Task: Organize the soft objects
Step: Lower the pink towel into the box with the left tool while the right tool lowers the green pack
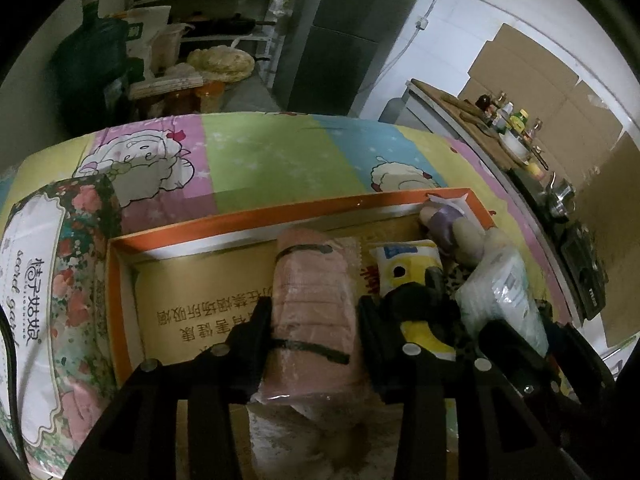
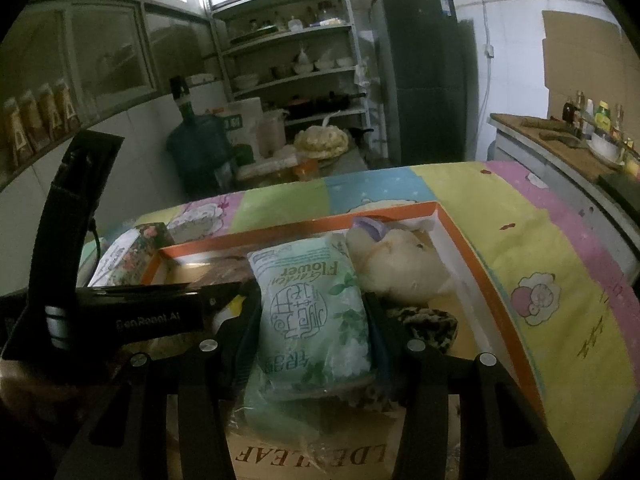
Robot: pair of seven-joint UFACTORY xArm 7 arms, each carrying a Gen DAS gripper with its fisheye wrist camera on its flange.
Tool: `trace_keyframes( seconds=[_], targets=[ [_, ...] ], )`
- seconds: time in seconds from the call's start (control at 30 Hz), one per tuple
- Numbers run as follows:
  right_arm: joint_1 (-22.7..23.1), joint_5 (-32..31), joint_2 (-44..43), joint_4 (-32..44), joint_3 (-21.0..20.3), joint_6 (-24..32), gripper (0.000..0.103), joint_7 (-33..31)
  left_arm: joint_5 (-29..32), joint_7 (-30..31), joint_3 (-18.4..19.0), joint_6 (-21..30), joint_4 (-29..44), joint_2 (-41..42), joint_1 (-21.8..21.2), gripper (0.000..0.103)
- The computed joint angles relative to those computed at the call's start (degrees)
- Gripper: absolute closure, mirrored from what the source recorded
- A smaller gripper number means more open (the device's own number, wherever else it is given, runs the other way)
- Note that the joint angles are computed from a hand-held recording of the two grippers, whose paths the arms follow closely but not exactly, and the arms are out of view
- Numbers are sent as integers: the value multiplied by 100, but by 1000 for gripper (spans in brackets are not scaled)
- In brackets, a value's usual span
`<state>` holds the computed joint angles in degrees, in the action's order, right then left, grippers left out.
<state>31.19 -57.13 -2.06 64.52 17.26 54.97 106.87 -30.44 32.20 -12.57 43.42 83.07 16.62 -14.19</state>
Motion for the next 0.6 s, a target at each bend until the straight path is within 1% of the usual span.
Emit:
trace_keyframes(
  seconds=[0.03,0.1,0.17,0.33,0.4,0.53,0.6],
  targets=[
    [-4,6,-28,-34,-5,-20,53,6,-18,8,-4,-6,-7,-4,7,58],
    [-13,4,-34,-50,-2,-49,51,22,-101,63,-23,-16,-22,-18,34,52],
    [-23,-25,-45,-76,1,-100,50,67,-198,133,-34,-30,-40,-38,66,50],
    [-52,-151,-127,-187,28,-214,48,277,-413,288,-28,-120,-159,-158,115,49],
    [-56,-211,-158,-215,52,-232,44,349,-501,335,-20,-185,-226,-231,125,48],
    [-61,-282,-190,-217,99,-201,41,442,-694,471,1,-320,-384,-401,144,48],
    [-57,-299,-187,-193,118,-165,38,472,-744,523,18,-378,-431,-459,136,48]
  ],
)
